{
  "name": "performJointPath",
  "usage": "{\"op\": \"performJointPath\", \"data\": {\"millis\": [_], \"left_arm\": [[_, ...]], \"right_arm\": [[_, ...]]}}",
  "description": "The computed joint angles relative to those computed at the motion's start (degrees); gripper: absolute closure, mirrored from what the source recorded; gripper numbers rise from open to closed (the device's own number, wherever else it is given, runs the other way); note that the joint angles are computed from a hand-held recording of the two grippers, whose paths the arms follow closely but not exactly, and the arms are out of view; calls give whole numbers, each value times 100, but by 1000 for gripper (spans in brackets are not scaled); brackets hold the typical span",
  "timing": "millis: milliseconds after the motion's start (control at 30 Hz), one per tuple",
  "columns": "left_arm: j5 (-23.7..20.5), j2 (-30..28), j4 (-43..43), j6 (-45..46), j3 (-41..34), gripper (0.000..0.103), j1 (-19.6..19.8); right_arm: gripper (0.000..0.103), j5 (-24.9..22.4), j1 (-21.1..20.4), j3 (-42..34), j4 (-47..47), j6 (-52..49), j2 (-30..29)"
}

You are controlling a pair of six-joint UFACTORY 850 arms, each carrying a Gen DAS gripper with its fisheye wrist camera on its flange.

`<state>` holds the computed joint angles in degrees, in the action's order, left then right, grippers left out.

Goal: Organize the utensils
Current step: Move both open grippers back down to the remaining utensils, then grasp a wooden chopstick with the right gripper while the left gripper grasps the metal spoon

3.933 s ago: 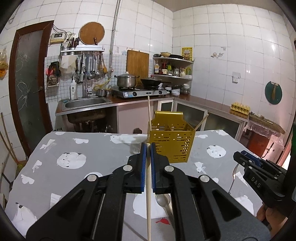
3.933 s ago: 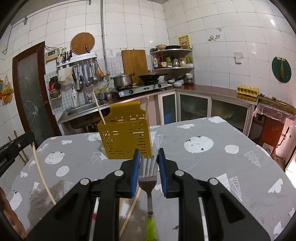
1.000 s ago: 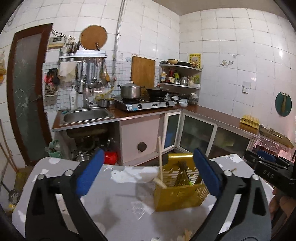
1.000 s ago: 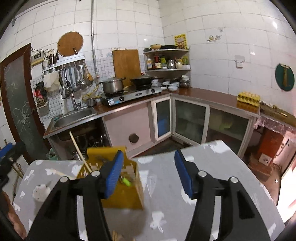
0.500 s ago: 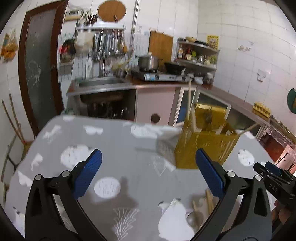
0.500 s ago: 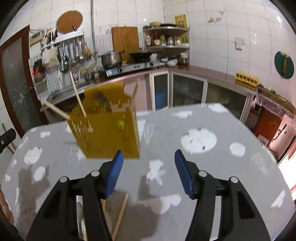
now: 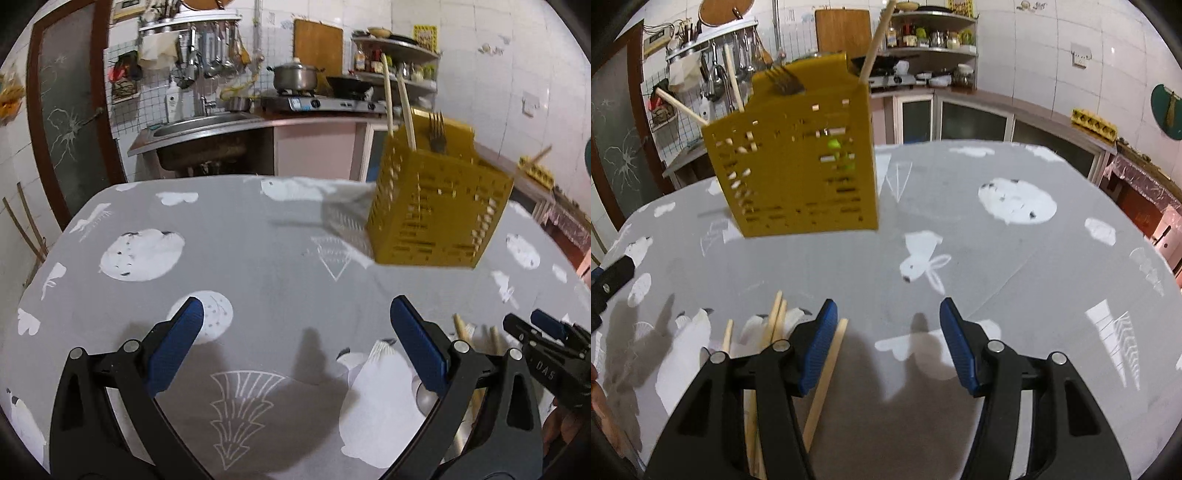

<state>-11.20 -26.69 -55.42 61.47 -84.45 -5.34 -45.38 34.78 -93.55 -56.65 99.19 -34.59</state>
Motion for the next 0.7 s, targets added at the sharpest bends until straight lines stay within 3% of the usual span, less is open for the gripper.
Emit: {"op": "performJointPath", "data": {"millis": [167, 267, 433, 500, 700], "left_arm": [[-84, -54, 441, -278, 35, 5, -40], [-103, -79, 1015, -738, 43, 5, -80], [-131, -63, 1306, -980, 83, 5, -128], [-165, -58, 1380, -1024, 90, 5, -141], [-197, -5, 1891, -1467, 154, 5, -200]], "right_arm": [[47, 73, -26, -217, 439, -382, -164], [64, 129, -27, -432, 793, -799, -309], [78, 73, -11, -613, 966, -1105, -428], [90, 201, -20, -532, 949, -1109, -377], [94, 597, -96, -230, 882, -1130, -177]]}}
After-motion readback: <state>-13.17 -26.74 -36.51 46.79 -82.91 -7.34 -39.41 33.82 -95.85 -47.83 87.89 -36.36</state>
